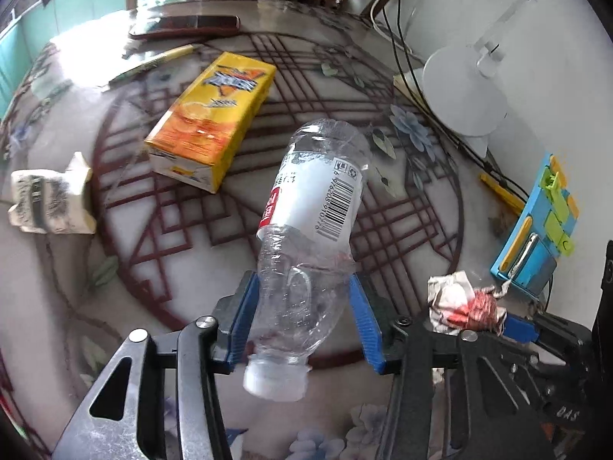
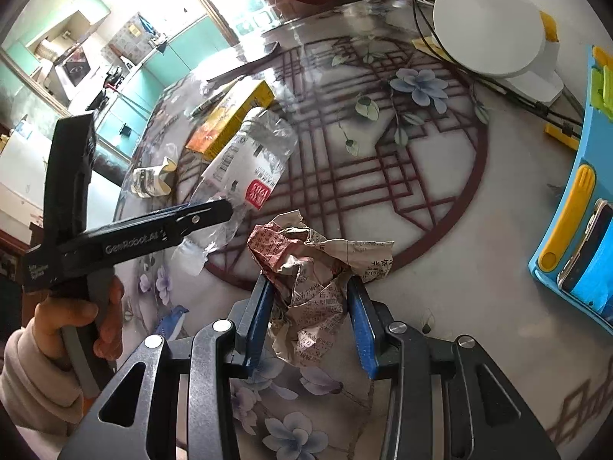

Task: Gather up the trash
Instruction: 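Carry the water bottle over the red bin with the left gripper while the right gripper carries the paper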

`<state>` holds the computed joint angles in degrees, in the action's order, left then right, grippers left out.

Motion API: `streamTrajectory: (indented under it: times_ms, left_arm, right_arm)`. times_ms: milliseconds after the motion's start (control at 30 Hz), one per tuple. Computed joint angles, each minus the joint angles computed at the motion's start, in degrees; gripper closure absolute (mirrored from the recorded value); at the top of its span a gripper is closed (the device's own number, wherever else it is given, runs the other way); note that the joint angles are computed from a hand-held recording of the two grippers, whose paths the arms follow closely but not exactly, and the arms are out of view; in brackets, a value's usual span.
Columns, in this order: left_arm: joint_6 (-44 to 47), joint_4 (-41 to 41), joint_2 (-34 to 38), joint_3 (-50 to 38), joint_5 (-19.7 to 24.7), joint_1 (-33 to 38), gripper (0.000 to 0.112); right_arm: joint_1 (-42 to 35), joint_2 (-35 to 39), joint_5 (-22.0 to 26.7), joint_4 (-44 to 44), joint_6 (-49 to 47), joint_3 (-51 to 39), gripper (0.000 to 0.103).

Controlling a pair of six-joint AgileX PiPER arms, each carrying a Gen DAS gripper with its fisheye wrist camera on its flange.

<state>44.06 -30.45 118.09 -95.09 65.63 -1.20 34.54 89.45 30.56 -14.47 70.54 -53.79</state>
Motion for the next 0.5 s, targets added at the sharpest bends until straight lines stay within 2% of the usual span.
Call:
streamTrajectory:
  times_ms: [267, 500]
  left_arm:
    - [2.98, -1.70, -3.50, 2.13, 1.06, 5.86, 0.068]
    - [5.55, -1.63, -5.32, 3.47, 1.53, 12.15, 0.067]
  right_arm:
    - [2.49, 2.26, 2.48, -3.07, 2.38, -5.47, 0.066]
    - [5.53, 7.26, 5.07, -3.03, 0.89, -12.67, 0.066]
